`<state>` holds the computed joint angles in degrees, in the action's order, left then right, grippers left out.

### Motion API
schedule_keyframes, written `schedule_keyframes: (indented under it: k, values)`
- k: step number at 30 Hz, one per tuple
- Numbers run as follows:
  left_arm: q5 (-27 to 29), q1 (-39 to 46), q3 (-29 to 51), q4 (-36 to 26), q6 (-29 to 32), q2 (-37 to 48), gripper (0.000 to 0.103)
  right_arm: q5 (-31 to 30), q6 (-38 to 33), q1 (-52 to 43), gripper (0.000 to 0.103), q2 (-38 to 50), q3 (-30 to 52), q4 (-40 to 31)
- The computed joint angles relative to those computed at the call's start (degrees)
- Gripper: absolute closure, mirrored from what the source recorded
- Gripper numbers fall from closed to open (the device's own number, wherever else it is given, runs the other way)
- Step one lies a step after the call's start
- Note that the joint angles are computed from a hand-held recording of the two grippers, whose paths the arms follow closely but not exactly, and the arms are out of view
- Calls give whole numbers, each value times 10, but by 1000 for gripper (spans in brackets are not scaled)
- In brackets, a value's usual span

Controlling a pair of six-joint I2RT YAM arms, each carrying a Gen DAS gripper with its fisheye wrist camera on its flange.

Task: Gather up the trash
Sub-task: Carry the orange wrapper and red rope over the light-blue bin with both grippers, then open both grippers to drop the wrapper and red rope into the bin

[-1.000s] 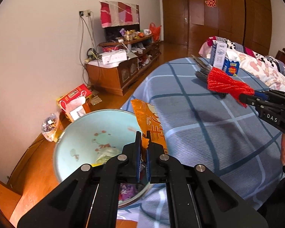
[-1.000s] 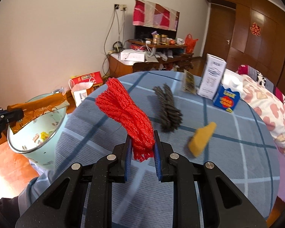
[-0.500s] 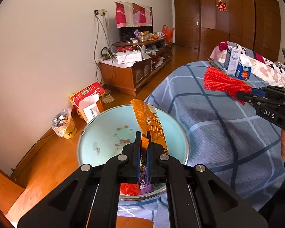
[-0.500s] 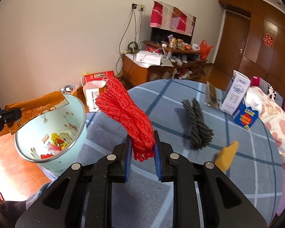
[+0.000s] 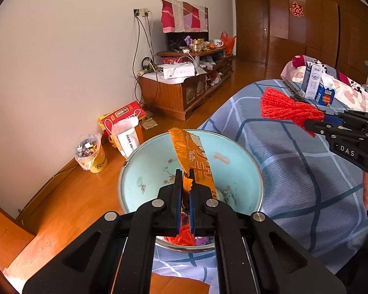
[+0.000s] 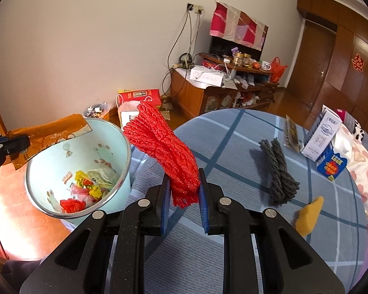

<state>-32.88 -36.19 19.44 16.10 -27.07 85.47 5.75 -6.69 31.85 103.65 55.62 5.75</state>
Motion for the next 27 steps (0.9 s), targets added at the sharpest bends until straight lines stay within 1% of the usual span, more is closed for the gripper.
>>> schedule_keyframes:
  k: [14,27]
  values:
    - [9,31,-31,5,4,-30,99,10,-7,34,82,29,30,-12]
    - [14,46,-38,14,0,-29,99,18,-11,57,82,47,53,-24]
